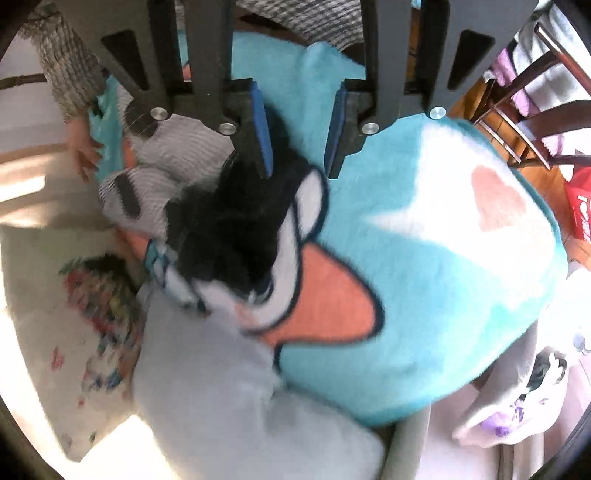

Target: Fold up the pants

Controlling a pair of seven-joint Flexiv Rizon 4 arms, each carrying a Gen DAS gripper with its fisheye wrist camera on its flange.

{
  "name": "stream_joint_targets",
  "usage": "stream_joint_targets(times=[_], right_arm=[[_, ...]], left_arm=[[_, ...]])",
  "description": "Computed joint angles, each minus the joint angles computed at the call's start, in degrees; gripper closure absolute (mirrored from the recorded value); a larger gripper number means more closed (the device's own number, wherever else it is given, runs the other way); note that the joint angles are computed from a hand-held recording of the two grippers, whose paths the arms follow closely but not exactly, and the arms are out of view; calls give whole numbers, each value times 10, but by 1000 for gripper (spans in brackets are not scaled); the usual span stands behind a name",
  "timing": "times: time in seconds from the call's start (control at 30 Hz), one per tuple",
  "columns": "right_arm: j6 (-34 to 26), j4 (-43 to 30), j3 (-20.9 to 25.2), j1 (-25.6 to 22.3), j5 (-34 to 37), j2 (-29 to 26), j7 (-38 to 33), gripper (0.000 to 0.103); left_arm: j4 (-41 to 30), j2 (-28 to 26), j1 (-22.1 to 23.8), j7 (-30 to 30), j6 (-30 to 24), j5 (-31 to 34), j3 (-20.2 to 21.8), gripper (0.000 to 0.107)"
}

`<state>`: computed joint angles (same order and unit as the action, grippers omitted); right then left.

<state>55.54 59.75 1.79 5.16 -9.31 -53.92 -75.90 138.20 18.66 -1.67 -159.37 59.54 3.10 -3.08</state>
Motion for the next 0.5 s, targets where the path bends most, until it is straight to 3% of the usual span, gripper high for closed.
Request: stream_joint_targets(times=[0.13, 0.27, 0.4, 0.5], right_arm=[[0, 0, 0, 0, 0, 0, 0, 0], [0, 1, 0, 0, 0, 0, 0, 0], [0, 0, -1, 0, 0, 0, 0, 0], [0, 0, -1, 0, 0, 0, 0, 0]], left_arm=[[-60, -66, 2, 60, 33, 1, 0, 68], [-98, -161, -25, 179, 94, -84, 18, 67], [-158, -241, -26, 261, 80, -118, 22, 67], [-210, -291, -21, 257, 48, -92, 44, 67]])
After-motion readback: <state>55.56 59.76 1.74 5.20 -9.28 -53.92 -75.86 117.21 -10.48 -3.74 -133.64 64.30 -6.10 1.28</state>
